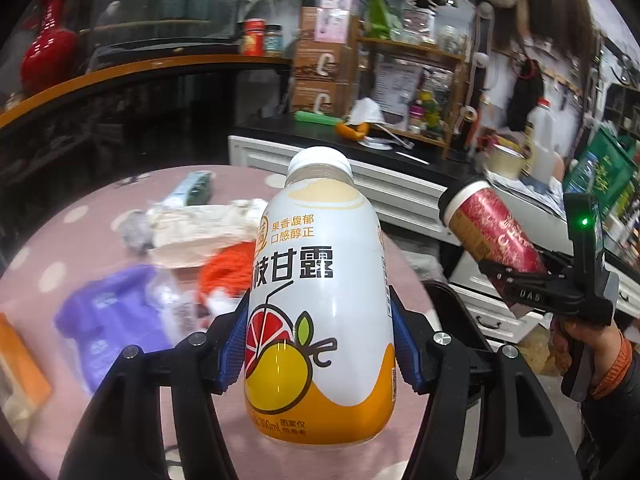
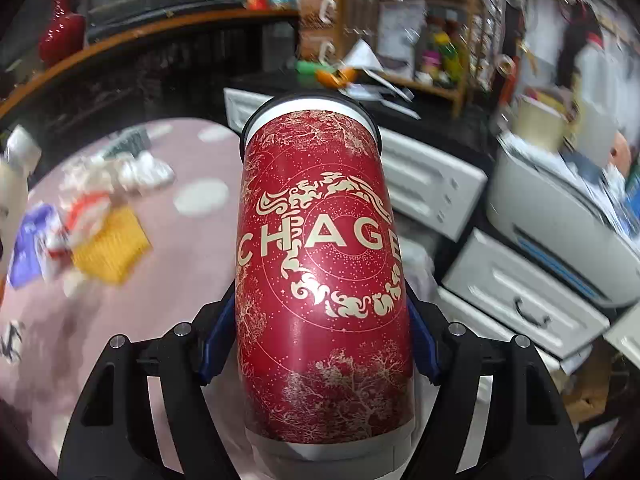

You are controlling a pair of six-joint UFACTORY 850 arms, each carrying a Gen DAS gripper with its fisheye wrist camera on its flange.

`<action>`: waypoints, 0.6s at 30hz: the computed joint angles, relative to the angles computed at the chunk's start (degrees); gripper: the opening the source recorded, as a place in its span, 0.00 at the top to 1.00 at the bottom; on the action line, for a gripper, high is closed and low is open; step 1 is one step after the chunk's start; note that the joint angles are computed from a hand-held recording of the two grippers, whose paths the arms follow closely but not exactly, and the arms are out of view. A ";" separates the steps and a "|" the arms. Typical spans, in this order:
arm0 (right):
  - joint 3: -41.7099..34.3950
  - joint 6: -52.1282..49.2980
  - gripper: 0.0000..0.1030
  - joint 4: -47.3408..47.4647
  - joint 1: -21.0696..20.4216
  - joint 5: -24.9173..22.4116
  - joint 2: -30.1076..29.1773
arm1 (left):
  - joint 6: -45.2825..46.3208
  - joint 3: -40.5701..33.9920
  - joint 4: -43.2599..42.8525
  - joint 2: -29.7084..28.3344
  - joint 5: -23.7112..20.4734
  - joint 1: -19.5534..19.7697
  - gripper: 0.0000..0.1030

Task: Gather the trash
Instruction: 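Lift the juice bottle and red cup and carry both toward the black bin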

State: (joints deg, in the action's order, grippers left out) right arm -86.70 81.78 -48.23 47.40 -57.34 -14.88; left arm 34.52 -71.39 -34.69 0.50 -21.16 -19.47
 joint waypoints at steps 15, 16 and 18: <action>12.69 -17.98 0.30 36.84 -11.45 14.76 -0.43 | 7.94 0.19 -4.46 -2.24 -5.01 -8.37 0.41; 12.42 -19.63 0.30 39.13 -12.41 14.98 -1.64 | 8.01 0.45 -4.39 -2.09 -5.11 -8.60 0.41; 11.29 -22.91 0.30 43.27 -14.24 14.68 -4.69 | 7.83 0.54 -3.85 -2.23 -5.16 -9.23 0.41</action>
State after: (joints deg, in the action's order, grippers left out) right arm -75.41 58.87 -4.96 33.16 -42.66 -19.57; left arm 42.35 -70.85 -38.54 -1.73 -26.33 -28.69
